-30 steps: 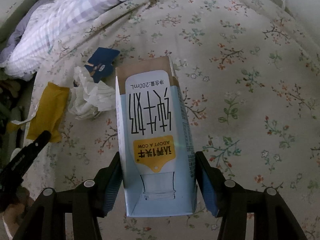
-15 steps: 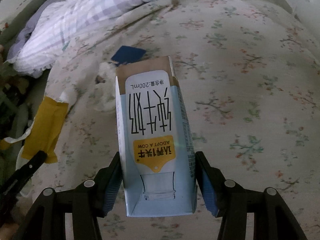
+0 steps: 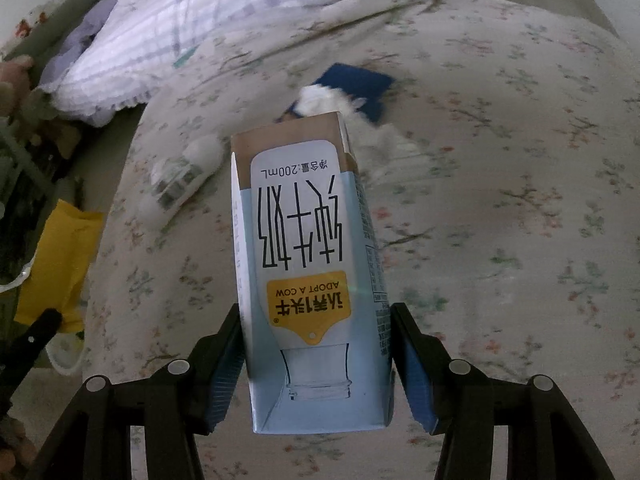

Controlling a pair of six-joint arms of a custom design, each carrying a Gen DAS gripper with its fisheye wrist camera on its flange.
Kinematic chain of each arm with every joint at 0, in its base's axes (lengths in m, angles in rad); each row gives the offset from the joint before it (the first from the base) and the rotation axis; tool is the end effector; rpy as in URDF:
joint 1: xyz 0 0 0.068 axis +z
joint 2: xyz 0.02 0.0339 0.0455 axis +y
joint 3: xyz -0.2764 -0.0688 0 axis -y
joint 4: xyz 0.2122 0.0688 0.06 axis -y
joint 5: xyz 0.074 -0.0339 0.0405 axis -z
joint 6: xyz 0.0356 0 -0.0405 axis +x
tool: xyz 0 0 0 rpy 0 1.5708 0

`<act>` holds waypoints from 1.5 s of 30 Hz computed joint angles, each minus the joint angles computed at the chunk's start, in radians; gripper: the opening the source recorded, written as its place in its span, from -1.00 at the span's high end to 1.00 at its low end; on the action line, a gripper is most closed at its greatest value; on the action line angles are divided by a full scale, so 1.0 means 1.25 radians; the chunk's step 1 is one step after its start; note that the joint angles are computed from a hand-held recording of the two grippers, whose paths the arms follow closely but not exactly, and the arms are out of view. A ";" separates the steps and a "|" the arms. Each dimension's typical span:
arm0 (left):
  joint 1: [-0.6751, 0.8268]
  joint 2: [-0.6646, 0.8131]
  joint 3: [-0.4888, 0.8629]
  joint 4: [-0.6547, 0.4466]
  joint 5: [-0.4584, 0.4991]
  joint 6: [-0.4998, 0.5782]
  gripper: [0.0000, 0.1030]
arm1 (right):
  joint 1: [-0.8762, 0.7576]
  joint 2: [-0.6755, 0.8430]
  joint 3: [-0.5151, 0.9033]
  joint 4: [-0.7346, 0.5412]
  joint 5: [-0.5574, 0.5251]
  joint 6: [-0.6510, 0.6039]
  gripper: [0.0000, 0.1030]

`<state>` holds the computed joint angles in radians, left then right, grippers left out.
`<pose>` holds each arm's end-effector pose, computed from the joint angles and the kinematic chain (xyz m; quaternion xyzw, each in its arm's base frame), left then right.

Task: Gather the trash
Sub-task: 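Release the yellow wrapper into the bin with left tool while right holds carton, then carry the milk carton over the bin and release it with the right tool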

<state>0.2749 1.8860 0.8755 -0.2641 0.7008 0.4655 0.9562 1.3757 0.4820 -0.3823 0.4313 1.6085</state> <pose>0.2938 0.0590 0.1316 0.1388 0.9199 -0.2664 0.2520 0.1142 0.1361 0.1551 0.3394 0.9052 0.0773 0.2437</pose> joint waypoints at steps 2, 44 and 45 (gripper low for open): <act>0.041 0.023 0.036 -0.031 0.004 0.024 0.73 | -0.005 0.036 0.021 0.021 -0.005 -0.018 -0.18; 0.294 0.312 0.389 -0.072 -0.271 0.138 -0.74 | -0.046 0.771 0.881 0.024 -0.116 -0.349 -0.18; 0.300 0.316 0.398 -0.079 -0.270 0.146 -0.74 | -0.047 0.789 0.909 0.014 -0.116 -0.354 -0.18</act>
